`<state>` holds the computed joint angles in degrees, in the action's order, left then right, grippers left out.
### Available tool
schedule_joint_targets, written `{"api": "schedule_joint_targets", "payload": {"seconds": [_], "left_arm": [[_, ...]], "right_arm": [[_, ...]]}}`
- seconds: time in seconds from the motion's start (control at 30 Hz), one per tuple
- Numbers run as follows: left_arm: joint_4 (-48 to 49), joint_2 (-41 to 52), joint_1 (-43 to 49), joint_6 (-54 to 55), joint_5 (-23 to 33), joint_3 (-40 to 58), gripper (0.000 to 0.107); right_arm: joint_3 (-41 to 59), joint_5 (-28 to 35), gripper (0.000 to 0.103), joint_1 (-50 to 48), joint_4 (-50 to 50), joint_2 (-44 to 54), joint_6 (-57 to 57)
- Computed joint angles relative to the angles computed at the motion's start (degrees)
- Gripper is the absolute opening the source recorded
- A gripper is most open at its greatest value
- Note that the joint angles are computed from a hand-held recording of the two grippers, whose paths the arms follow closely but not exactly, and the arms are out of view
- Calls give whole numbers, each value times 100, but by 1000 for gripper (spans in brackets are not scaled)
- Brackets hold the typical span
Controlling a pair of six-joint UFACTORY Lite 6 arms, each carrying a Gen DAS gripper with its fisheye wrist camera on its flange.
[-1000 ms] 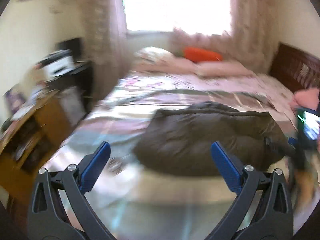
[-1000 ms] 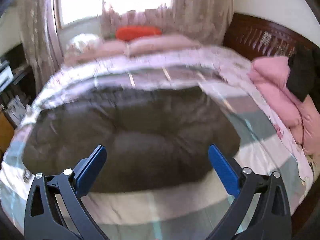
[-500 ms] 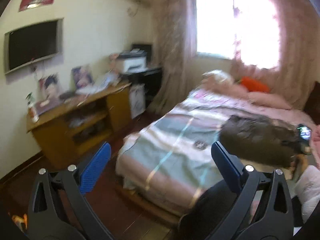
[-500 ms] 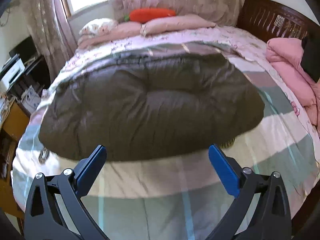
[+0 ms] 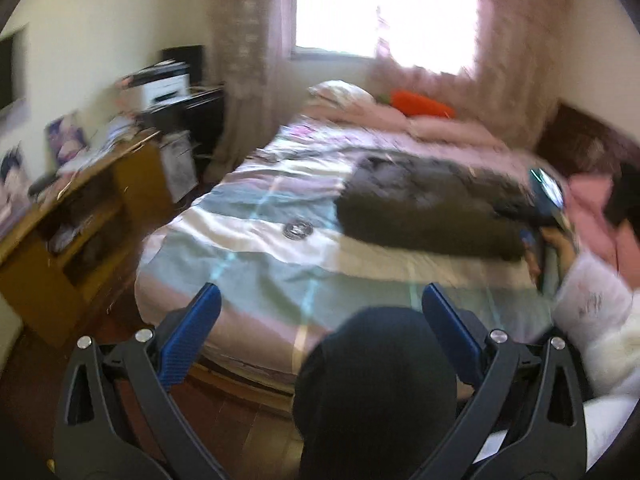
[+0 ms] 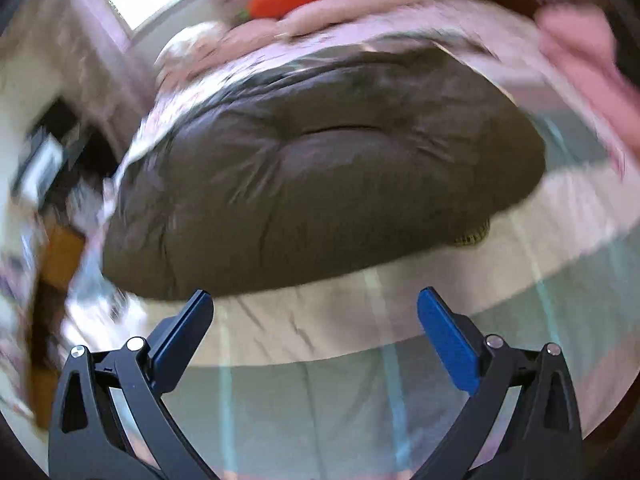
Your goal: Fold large clothes
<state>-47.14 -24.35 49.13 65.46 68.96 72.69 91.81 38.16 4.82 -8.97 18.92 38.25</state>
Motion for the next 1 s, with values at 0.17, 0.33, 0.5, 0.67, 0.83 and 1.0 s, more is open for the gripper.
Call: {"api": "schedule_joint_targets", "payload": {"seconds": [0.17, 0.33, 0.5, 0.67, 0.83, 1.0], "left_arm": [[330, -6, 1062, 126, 149, -24, 101], [166, 2286, 2411, -630, 794, 1841, 101], [267, 2757, 2480, -765, 855, 1991, 101], [582, 2618, 1371, -1125, 316, 1947, 101], [1017, 2574, -1368, -2405, -459, 2546, 101], [2015, 2713, -4366, -4243, -1334, 3079, 101]], "right_arm": [[220, -192, 102, 273, 511, 236, -618], [774, 252, 102, 425, 359, 1056, -871], [866, 215, 102, 454, 988, 1091, -1101], [877, -93, 102, 830, 1460, 593, -1278], [-210, -483, 102, 1531, 160, -900, -193], [-1746, -364, 102, 1691, -1253, -2533, 1443]]}}
